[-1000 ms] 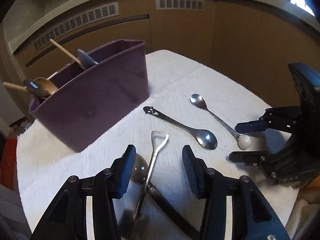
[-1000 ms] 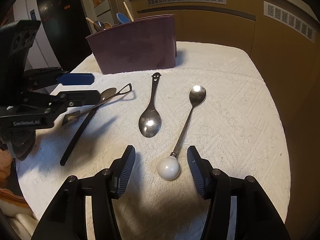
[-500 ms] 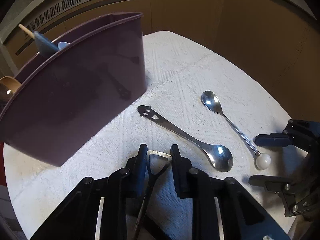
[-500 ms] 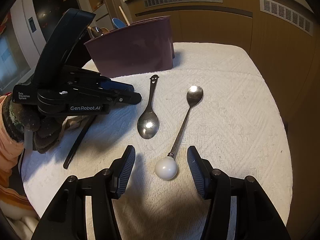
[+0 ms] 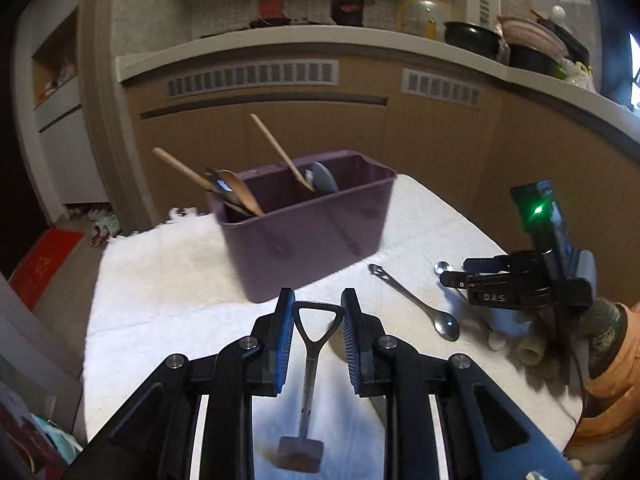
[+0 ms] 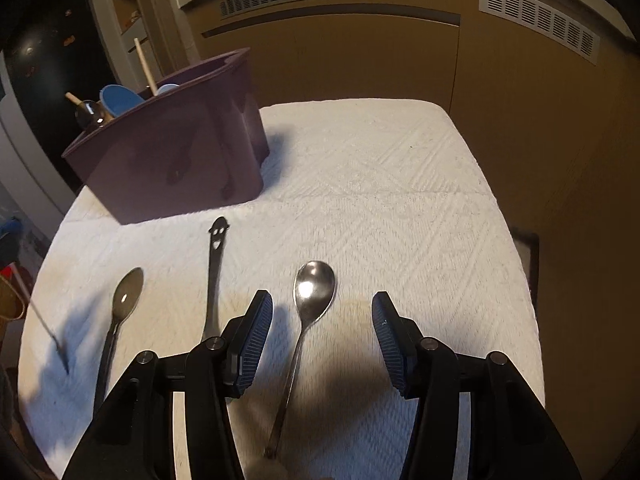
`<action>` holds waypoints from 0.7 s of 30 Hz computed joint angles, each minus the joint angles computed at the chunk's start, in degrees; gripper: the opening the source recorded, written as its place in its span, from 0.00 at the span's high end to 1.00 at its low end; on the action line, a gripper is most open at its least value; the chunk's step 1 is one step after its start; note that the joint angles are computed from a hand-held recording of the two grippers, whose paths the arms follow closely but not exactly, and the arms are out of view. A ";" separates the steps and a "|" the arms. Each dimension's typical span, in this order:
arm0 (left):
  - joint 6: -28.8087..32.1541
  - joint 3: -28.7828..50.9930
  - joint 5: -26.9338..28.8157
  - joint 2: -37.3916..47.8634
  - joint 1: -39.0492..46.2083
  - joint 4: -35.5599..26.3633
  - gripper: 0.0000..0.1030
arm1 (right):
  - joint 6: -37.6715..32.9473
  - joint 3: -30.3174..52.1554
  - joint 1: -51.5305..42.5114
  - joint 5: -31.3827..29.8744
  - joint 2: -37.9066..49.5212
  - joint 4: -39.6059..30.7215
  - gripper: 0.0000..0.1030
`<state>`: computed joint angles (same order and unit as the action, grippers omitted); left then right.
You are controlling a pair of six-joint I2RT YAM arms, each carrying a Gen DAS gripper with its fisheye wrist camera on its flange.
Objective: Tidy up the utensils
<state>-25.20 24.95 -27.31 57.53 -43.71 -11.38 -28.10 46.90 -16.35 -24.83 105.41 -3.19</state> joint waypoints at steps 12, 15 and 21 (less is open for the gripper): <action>-0.22 -5.54 6.60 -5.80 6.45 2.23 0.80 | -1.83 -5.06 8.95 12.40 -2.53 8.05 0.75; 0.64 -6.04 7.82 -5.98 7.39 2.33 0.80 | -3.45 -6.43 9.71 13.61 -3.92 8.45 0.75; 2.76 -5.49 12.23 2.05 9.12 4.69 0.75 | -5.69 -7.60 5.77 7.74 -8.92 3.11 0.75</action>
